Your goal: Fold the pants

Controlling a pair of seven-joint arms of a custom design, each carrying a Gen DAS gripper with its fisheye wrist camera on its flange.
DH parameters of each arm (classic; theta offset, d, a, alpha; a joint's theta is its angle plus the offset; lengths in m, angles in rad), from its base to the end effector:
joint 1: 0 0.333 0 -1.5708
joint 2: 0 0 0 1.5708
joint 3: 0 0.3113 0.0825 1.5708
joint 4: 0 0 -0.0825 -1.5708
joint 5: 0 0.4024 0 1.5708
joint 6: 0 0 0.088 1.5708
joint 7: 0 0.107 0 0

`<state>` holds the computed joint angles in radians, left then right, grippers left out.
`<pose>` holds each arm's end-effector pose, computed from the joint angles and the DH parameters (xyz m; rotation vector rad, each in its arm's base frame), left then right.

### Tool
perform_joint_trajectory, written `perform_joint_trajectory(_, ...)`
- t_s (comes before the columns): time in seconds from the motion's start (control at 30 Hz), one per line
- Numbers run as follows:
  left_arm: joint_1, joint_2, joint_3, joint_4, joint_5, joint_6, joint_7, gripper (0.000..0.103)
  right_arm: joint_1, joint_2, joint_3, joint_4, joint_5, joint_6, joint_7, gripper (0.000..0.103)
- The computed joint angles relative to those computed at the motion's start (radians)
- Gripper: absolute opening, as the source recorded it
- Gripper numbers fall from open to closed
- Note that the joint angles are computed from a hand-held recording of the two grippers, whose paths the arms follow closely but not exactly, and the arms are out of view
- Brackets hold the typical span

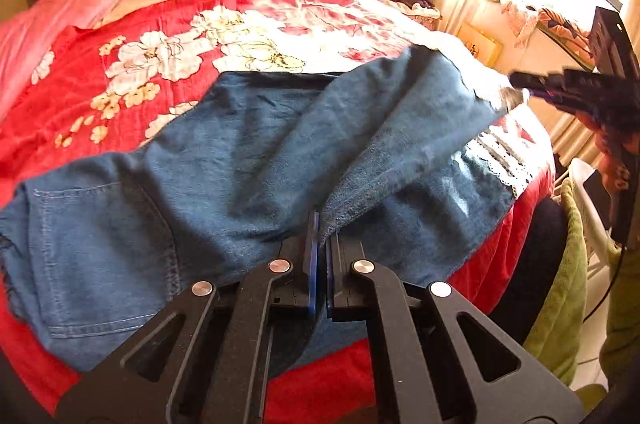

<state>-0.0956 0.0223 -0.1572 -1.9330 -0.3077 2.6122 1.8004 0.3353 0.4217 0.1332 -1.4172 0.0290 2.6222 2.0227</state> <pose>0.6099 -0.1499 0.5361 -1.6491 2.1623 -0.8967 0.6782 0.3198 0.5446 -1.6406 1.7020 -0.2300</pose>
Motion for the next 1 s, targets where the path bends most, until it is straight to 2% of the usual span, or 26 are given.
perform_joint_trajectory(0.2, 0.006, 0.008, 0.004, 0.004, -0.034, -0.039, 0.015, 0.0, -0.007, -0.099, 0.003, -0.169, 0.012, 0.024, 0.024, 0.015)
perform_joint_trajectory(0.27, 0.006, 0.013, 0.003, 0.005, -0.038, -0.051, 0.017, 0.0, 0.001, -0.104, 0.0, -0.184, 0.005, 0.02, 0.036, 0.022)
perform_joint_trajectory(0.37, 0.006, 0.011, 0.002, -0.005, -0.04, -0.055, 0.02, 0.0, 0.01, -0.074, 0.005, -0.149, -0.008, -0.012, 0.018, 0.038)
perform_joint_trajectory(0.47, 0.004, 0.006, 0.001, -0.013, -0.035, -0.054, 0.019, 0.0, 0.027, -0.021, 0.003, -0.077, -0.037, -0.05, -0.004, 0.039)
perform_joint_trajectory(0.6, 0.003, 0.007, 0.001, -0.01, -0.022, -0.055, 0.009, 0.0, 0.065, 0.048, -0.029, 0.02, -0.12, -0.133, 0.017, 0.041)
perform_joint_trajectory(0.63, 0.002, 0.009, 0.001, -0.008, -0.018, -0.053, 0.005, 0.0, 0.061, 0.056, -0.025, 0.027, -0.119, -0.137, 0.004, 0.036)
perform_joint_trajectory(0.67, 0.001, 0.011, 0.001, -0.005, -0.006, -0.05, -0.003, 0.0, 0.052, 0.059, -0.016, 0.029, -0.108, -0.132, -0.021, 0.015)
perform_joint_trajectory(0.7, 0.001, 0.011, 0.001, -0.005, -0.001, -0.049, -0.004, 0.0, 0.034, 0.053, 0.005, 0.019, -0.074, -0.118, -0.057, 0.007)
perform_joint_trajectory(0.87, -0.001, -0.015, -0.001, -0.02, -0.021, -0.051, 0.038, 0.0, 0.034, -0.039, -0.007, -0.072, -0.081, -0.052, -0.087, 0.007)
perform_joint_trajectory(1.0, -0.008, -0.032, -0.004, -0.038, -0.047, -0.076, 0.102, 0.0, 0.033, -0.073, -0.021, -0.104, -0.102, -0.079, -0.083, 0.007)
